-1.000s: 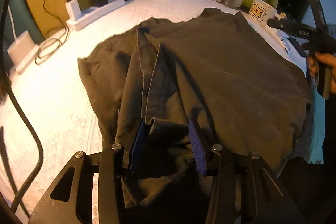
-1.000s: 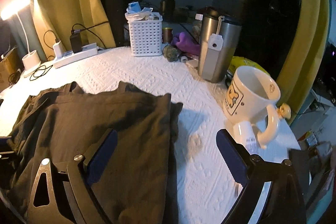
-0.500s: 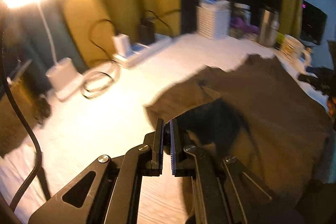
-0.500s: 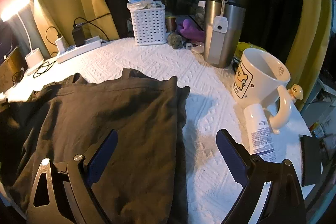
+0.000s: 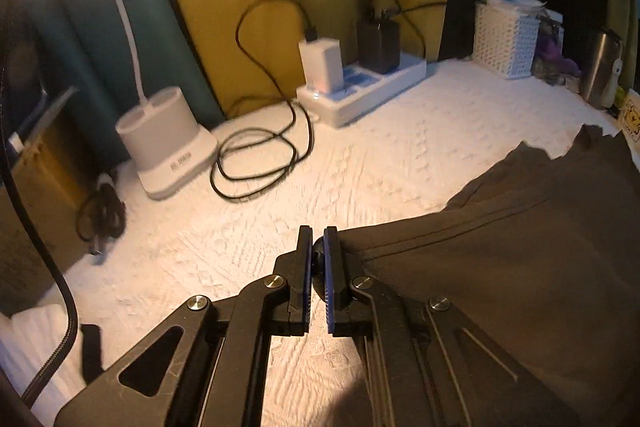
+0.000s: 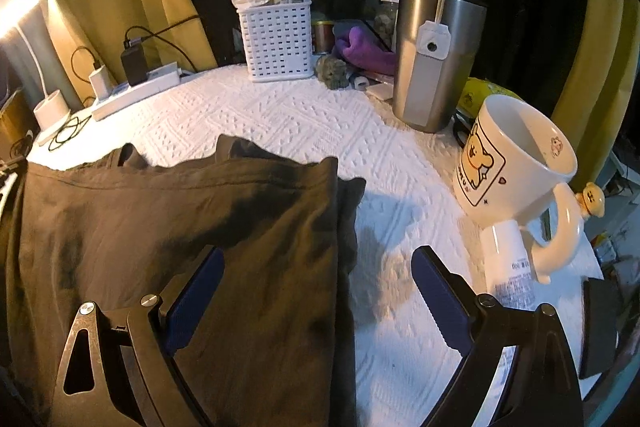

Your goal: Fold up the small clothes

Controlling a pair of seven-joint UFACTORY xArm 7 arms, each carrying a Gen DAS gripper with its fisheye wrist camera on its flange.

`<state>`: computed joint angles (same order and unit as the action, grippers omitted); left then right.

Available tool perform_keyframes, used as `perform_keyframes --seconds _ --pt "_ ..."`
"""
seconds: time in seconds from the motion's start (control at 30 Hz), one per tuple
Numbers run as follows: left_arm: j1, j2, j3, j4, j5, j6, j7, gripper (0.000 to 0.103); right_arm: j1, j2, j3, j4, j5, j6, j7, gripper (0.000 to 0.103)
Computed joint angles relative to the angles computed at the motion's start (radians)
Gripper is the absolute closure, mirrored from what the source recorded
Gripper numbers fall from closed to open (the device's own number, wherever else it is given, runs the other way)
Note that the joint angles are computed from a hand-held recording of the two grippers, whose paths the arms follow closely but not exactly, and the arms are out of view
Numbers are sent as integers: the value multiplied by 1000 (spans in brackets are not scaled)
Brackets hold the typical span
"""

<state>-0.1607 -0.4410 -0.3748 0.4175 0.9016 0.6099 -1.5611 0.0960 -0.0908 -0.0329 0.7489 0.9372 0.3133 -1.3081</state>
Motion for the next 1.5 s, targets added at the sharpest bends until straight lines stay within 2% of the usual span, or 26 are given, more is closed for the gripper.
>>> perform_keyframes --seconds 0.03,0.1,0.23,0.3,0.5,0.57,0.6,0.73,0.77,0.8,0.83,0.93,1.0,1.1,1.2,1.3,1.43,1.5 --pt "2 9 3 -1 2 -9 -2 99 -4 7 -4 11 -8 15 6 16" --pt "6 23 5 0 9 -20 -10 99 -20 27 -8 40 -35 50 28 34" --pt "2 15 13 -3 8 -18 -8 99 -55 64 -7 99 -34 120 24 46" --pt "-1 3 14 -3 2 -13 1 99 -72 90 0 135 -20 145 3 55" --pt "-8 -39 5 -4 -33 23 31 99 -113 202 49 225 -85 108 48 66" --pt "-8 -44 1 -2 -46 32 41 99 -130 222 67 239 -87 110 48 67" --pt "-7 -42 -1 -2 -50 32 43 99 -137 233 73 248 -95 122 54 71" --pt "-1 -16 -7 10 -58 29 41 99 -139 259 89 255 -134 154 73 72" --pt "-2 -11 -8 13 -58 30 41 99 -153 254 111 242 -106 128 38 77" --pt "-3 -3 -10 17 -56 29 40 99 -152 254 115 238 -107 117 27 99" --pt "-4 4 -9 22 -54 29 39 99 -154 253 117 239 -109 117 23 99" --pt "-8 15 -4 30 -49 32 39 99 -139 246 129 224 -107 -10 -2 99" --pt "-9 23 0 36 -43 35 41 99 -140 253 130 237 -128 -58 6 99" --pt "-6 49 6 47 -26 42 37 99 -144 281 133 255 -199 -116 42 100" --pt "-16 84 22 55 -28 48 37 99 -112 315 98 251 -375 -151 160 99" --pt "-39 92 37 59 -54 66 48 98 -125 314 123 213 -429 -226 185 99" --pt "-62 41 52 39 -115 72 66 96 -152 292 128 195 -503 -204 266 99" --pt "-72 5 35 32 -142 103 72 87 -174 260 140 168 -524 -187 285 99"
